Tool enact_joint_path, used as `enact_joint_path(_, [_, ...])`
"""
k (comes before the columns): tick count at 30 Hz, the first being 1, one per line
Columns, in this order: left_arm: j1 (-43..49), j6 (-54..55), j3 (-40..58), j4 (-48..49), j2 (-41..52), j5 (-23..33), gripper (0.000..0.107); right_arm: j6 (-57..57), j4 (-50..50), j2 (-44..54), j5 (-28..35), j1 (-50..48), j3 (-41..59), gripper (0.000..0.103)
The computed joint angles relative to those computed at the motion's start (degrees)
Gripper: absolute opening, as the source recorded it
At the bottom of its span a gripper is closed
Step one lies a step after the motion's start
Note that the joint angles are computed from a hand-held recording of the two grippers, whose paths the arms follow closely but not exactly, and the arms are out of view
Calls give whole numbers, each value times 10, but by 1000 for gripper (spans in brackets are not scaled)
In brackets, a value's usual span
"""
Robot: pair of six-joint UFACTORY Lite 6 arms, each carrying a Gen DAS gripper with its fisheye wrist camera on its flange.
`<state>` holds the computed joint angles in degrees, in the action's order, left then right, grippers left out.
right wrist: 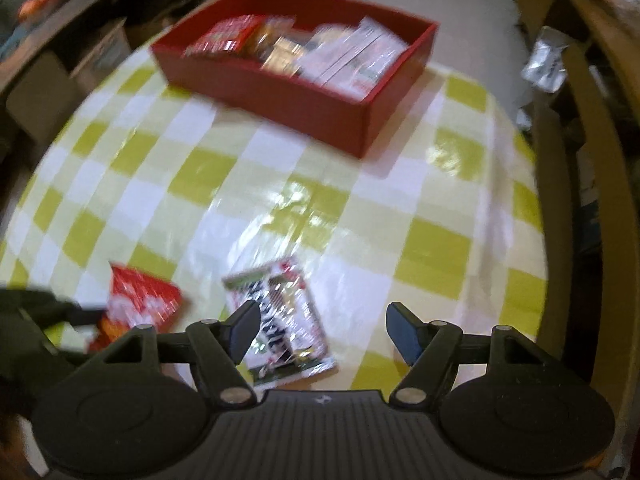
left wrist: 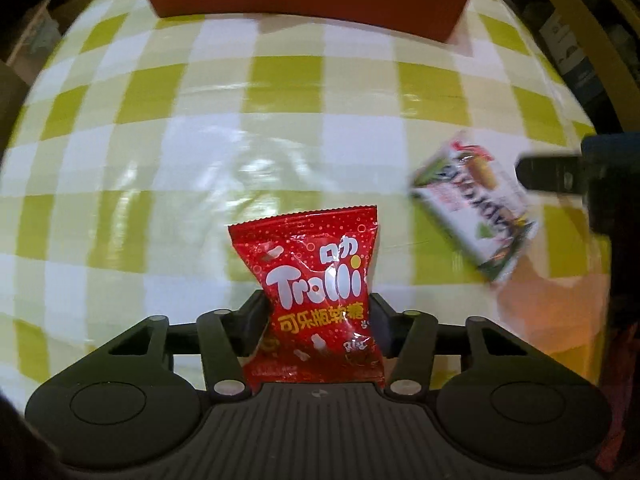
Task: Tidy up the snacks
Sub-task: 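Close the right tool on the Kaprons wafer while the left tool holds the Trolli bag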
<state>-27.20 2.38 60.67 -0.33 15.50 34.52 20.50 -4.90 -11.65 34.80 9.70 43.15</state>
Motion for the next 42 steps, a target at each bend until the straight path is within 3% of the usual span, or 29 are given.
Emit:
enact_joint_path(9, [108, 157, 31, -107, 26, 19, 60, -34, 24, 128, -8, 44, 51, 76])
enact_joint_path(16, [125, 202, 47, -136, 37, 35, 62, -7, 7, 187, -11, 49, 84, 81])
enact_joint_path(20, [133, 216, 47, -139, 41, 41, 64, 16, -10, 184, -31, 69, 62, 103])
enact_joint_path(22, [132, 219, 43, -134, 37, 39, 64, 55, -38, 187, -36, 86, 58, 103])
enact_joint_path(25, [125, 216, 31, -123, 28, 28, 64, 66, -40, 180, -24, 90, 64, 87])
enact_joint_path(26, [122, 214, 30, -120, 29, 26, 64, 75, -46, 172, -18, 93, 65, 73])
enact_joint_path(27, [121, 214, 30, -120, 29, 25, 64, 72, -37, 167, -19, 91, 65, 67])
enact_joint_path(35, [134, 240, 47, -147, 32, 44, 61, 95, -58, 156, -11, 100, 59, 66])
enact_joint_path(42, [132, 250, 59, -159, 23, 45, 60, 108, -63, 88, -13, 90, 46, 66])
